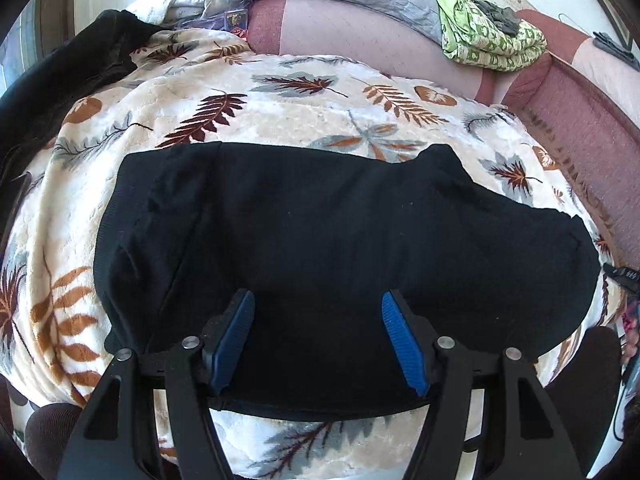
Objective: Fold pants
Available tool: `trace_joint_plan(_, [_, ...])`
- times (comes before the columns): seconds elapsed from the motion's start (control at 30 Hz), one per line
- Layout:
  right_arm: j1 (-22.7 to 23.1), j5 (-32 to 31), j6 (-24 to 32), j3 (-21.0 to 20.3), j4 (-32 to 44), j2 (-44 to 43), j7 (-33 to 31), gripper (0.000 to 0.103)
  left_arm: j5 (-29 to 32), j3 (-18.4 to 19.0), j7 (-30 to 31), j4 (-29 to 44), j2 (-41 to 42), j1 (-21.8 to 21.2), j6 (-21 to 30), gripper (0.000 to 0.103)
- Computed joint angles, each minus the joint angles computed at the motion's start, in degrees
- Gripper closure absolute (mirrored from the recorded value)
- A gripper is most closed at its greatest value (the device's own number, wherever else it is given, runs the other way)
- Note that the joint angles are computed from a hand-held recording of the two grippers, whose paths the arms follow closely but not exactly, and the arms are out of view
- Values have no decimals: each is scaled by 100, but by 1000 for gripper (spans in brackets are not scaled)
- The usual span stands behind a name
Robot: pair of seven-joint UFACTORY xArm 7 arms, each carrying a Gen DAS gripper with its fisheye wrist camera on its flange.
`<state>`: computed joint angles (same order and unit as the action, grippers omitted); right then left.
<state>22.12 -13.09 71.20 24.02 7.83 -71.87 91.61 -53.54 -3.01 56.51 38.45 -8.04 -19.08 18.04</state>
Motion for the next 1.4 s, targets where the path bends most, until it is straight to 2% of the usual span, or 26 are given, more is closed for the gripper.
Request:
trace_joint_plan(0.07, [81, -76, 155, 38, 17, -353, 0, 89, 86, -45, -93, -23, 8, -4, -95, 37])
trace_joint_plan(0.13, [99, -234, -160, 3, 25, -568, -120, 67, 240, -78, -262, -46, -5, -1, -149, 36])
trace_joint_plan(0.17, [44, -402, -630, -101, 34, -547, -312, 48, 338, -88, -373, -53, -12, 2, -156, 36])
trace_joint_plan(0.2, [-43, -481, -928, -139, 54, -448, -451, 40, 402, -80, -454, -59, -33, -1, -132, 36])
trace_joint_plan(0.23, [-250, -679, -1416, -233, 159, -109, -753, 40, 476, -54, -573, -58, -90, 15, -12, 36])
trace_joint_plan(0.37, [-994, -991, -2645, -578, 636, 1517, -1844, 40, 350, 109, -590, -65, -333, -2, 322, 36])
trace_joint_plan(0.4, [-1138, -1009, -2864, -615, 741, 1931, -2048, 42, 349, 118, -606, -83, -374, -8, 304, 36])
trace_joint_plan(0.43, [-1235, -946, -3120, -720, 887, 2486, -2398, 50, 363, 132, -630, -107, -430, -5, 271, 36])
trace_joint_plan(0.47, [-1235, -928, -3288, -870, 916, 2802, -2646, 94, 385, 148, -656, -111, -454, -10, 244, 36])
trace_joint_plan(0.53, [-1356, -930, -3172, -809, 1094, 3161, -2974, 96, 439, 190, -664, -101, -456, -13, 137, 36])
trace_joint_plan(0.67, [-1652, -985, -3143, -606, 931, 2511, -2627, 96, 856, 155, -1056, 65, -126, 97, -67, 36])
trace_joint_plan(0.73, [-1742, -929, -2941, -615, 874, 2420, -2627, 96, 756, 212, -1029, 168, -5, 129, 128, 36])
trace_joint_plan(0.8, [-1863, -902, -2527, -490, 1002, 2718, -2566, 95, 584, 173, -862, 102, -18, 127, 5, 36])
trace_joint_plan(0.87, [-1776, -793, -2100, -520, 975, 2653, -2478, 90, 515, 139, -704, 34, -32, 106, -123, 35])
trace_joint_plan(0.93, [-1605, -601, -1838, -621, 805, 2058, -2290, 83, 519, 96, -578, -39, -12, 69, -286, 35])
trace_joint_plan(1.0, [-1569, -594, -1451, -460, 923, 1736, -2126, 77, 520, 71, -460, -124, -21, 19, -455, 35])
trace_joint_plan(1.07, [-1667, -806, -1140, -107, 1345, 1793, -1918, 67, 255, 148, -225, -166, -47, -74, -514, 35])
trace_joint_plan(1.1, [-1663, -886, -1167, -59, 1473, 1859, -1870, 62, 38, 218, -114, -152, -70, -103, -436, 35])
trace_joint_plan(1.17, [-1631, -1082, -1779, -97, 1675, 2132, -1858, 61, -320, 316, 37, -124, -146, -81, -195, 35])
trace_joint_plan(1.27, [-1545, -1130, -3420, -381, 1934, 3078, -2074, 61, -505, 378, 67, -138, -352, 60, 175, 35])
trace_joint_plan(1.37, [-1525, -1017, -4958, -525, 2462, 4514, -2400, 61, -567, 382, 38, -178, -500, 139, 119, 35])
trace_joint_plan(1.4, [-1631, -1040, -5231, -406, 2809, 5088, -2551, 61, -592, 409, 18, -150, -495, 159, 109, 35])
